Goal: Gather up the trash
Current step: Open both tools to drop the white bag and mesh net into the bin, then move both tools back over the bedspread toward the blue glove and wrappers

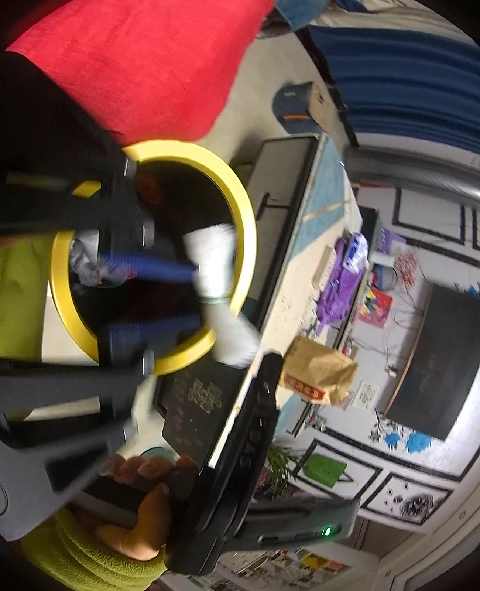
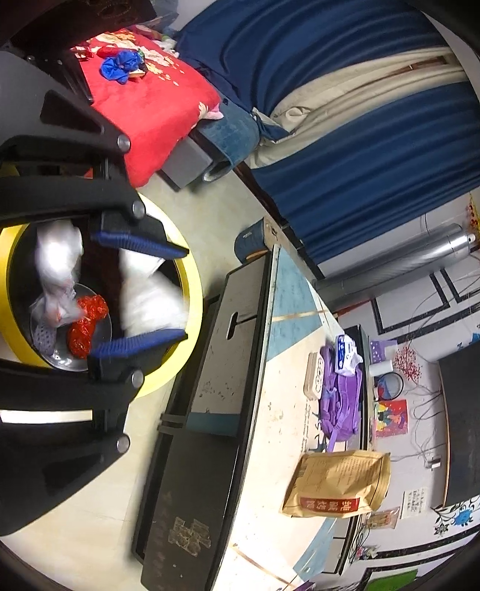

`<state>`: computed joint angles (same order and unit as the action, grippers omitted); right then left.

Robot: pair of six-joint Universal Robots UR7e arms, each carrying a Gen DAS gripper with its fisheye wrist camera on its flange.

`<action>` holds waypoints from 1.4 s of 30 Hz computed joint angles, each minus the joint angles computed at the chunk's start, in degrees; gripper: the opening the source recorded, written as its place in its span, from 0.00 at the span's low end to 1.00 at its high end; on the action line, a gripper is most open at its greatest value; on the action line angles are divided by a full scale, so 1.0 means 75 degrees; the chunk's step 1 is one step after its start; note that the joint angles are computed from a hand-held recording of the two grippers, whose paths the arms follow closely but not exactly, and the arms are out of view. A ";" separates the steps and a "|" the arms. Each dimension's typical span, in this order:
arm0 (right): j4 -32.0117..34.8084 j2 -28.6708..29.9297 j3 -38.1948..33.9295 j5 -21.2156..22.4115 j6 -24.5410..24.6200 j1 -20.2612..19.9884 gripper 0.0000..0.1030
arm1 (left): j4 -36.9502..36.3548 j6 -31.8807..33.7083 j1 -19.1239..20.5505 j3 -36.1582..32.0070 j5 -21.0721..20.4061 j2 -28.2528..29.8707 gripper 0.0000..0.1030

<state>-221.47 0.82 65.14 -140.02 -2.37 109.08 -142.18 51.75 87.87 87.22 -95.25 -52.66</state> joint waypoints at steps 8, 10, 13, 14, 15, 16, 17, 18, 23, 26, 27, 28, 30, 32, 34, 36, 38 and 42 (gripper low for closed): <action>-0.0107 0.0056 -0.0075 -0.0054 -0.0132 0.0044 0.55 | -0.0109 -0.0261 0.0069 -0.0100 0.0149 -0.0082 0.76; -0.0141 0.0068 -0.0109 -0.0058 -0.0196 0.0066 0.59 | -0.0190 -0.0309 0.0082 -0.0091 0.0161 -0.0124 0.82; -0.0226 0.0108 -0.0181 -0.0091 -0.0291 0.0102 0.66 | -0.0457 -0.0352 0.0081 -0.0006 0.0211 -0.0197 0.90; -0.0241 0.0123 -0.0200 -0.0100 -0.0310 0.0116 0.67 | -0.0545 -0.0358 0.0081 0.0009 0.0237 -0.0207 0.90; -0.0263 0.0132 -0.0214 -0.0106 -0.0335 0.0127 0.68 | -0.0662 -0.0369 0.0075 0.0033 0.0298 -0.0224 0.90; -0.0278 0.0138 -0.0225 -0.0108 -0.0359 0.0136 0.69 | -0.0730 -0.0379 0.0076 0.0046 0.0334 -0.0229 0.90; -0.0301 0.0145 -0.0233 -0.0111 -0.0391 0.0141 0.70 | -0.0808 -0.0402 0.0080 0.0056 0.0378 -0.0245 0.90; -0.0333 0.0171 -0.0280 -0.0127 -0.0471 0.0155 0.72 | -0.0848 -0.0409 0.0089 0.0068 0.0384 -0.0261 0.90; -0.0274 0.0305 -0.0517 -0.0107 -0.0714 0.0233 0.78 | -0.1102 -0.0500 0.0139 0.0103 0.0386 -0.0380 0.90; -0.0201 0.0430 -0.0734 -0.0060 -0.0919 0.0312 0.80 | -0.1218 -0.0549 0.0169 0.0073 0.0384 -0.0423 0.90; -0.0200 0.0464 -0.0790 -0.0047 -0.0978 0.0338 0.80 | -0.1279 -0.0574 0.0184 0.0062 0.0388 -0.0439 0.90; -0.0205 0.0519 -0.0891 -0.0043 -0.1066 0.0375 0.81 | -0.1325 -0.0612 0.0196 0.0042 0.0404 -0.0452 0.90; -0.0252 0.0613 -0.1054 0.0012 -0.1273 0.0445 0.83 | -0.1361 -0.0694 0.0225 -0.0034 0.0419 -0.0453 0.90; -0.0287 0.0713 -0.1228 0.0053 -0.1461 0.0517 0.84 | -0.1402 -0.0744 0.0266 -0.0068 0.0405 -0.0482 0.90; -0.0332 0.0773 -0.1317 0.0107 -0.1605 0.0574 0.86 | -0.1510 -0.0779 0.0312 -0.0082 0.0395 -0.0520 0.90; -0.0326 0.0857 -0.1472 0.0152 -0.1772 0.0643 0.86 | -0.1540 -0.0876 0.0349 -0.0108 0.0374 -0.0557 0.90; -0.0292 0.0945 -0.1631 0.0202 -0.1898 0.0707 0.87 | -0.1566 -0.0937 0.0383 -0.0145 0.0350 -0.0585 0.90; -0.0145 0.1111 -0.1923 0.0254 -0.2094 0.0806 0.88 | -0.1820 -0.0915 0.0427 -0.0157 0.0386 -0.0638 0.90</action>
